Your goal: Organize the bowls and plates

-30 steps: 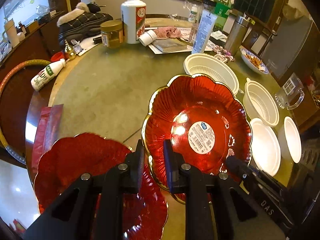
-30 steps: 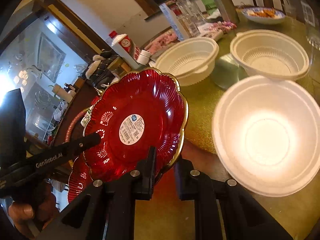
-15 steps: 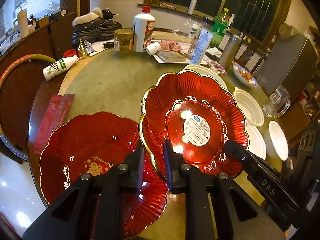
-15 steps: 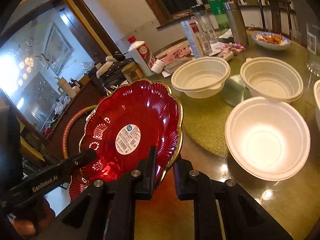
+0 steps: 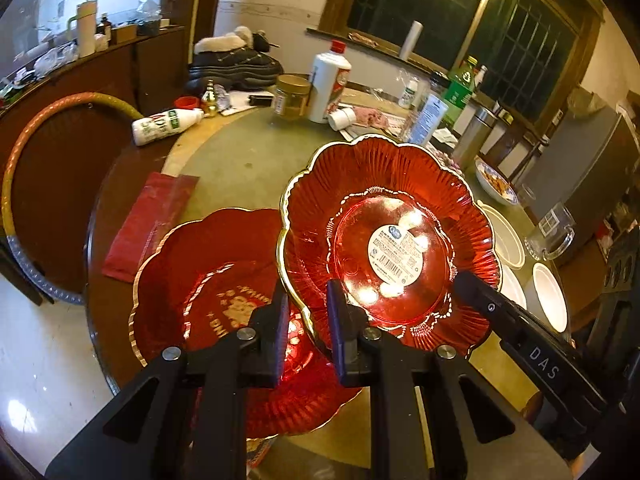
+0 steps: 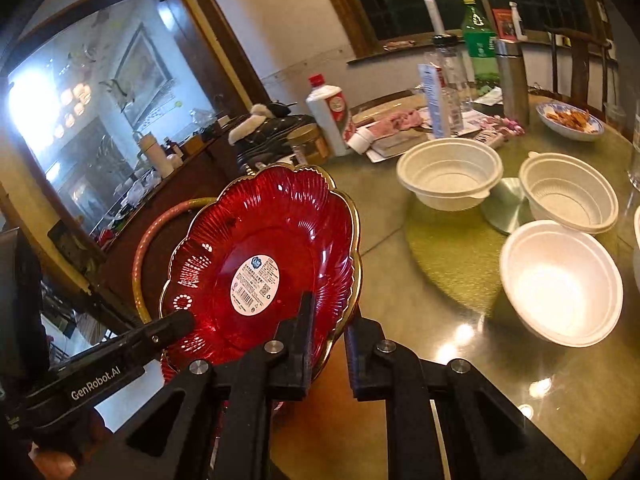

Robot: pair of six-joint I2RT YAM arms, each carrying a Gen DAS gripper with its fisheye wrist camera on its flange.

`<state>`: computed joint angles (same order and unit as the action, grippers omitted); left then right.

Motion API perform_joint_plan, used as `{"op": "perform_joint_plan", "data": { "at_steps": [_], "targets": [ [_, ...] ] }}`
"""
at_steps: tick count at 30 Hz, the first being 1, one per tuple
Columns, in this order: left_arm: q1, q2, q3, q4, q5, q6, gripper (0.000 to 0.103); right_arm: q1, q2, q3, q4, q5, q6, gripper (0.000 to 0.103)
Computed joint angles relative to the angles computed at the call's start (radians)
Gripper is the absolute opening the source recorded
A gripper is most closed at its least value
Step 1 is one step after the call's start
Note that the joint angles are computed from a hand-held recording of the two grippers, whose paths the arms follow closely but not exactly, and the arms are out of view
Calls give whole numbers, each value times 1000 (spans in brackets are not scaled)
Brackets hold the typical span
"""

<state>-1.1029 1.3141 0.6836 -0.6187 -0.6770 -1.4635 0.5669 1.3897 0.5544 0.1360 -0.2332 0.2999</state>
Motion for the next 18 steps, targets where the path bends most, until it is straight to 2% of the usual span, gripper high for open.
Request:
{"op": "perform_joint_plan", "data": {
  "at_steps": [6,12,18],
  "targets": [
    [-80,-38,-27,-107,-49,-154,15,82,-6,12,-18,40,9,13],
    [-137,-60,-66,-169,-64,-276,15,152,17,29,-24,79,20,12],
    [-148,-73,-105,-185,-52,-335,16,204,55,50,-37,108,20,12]
  ]
}}
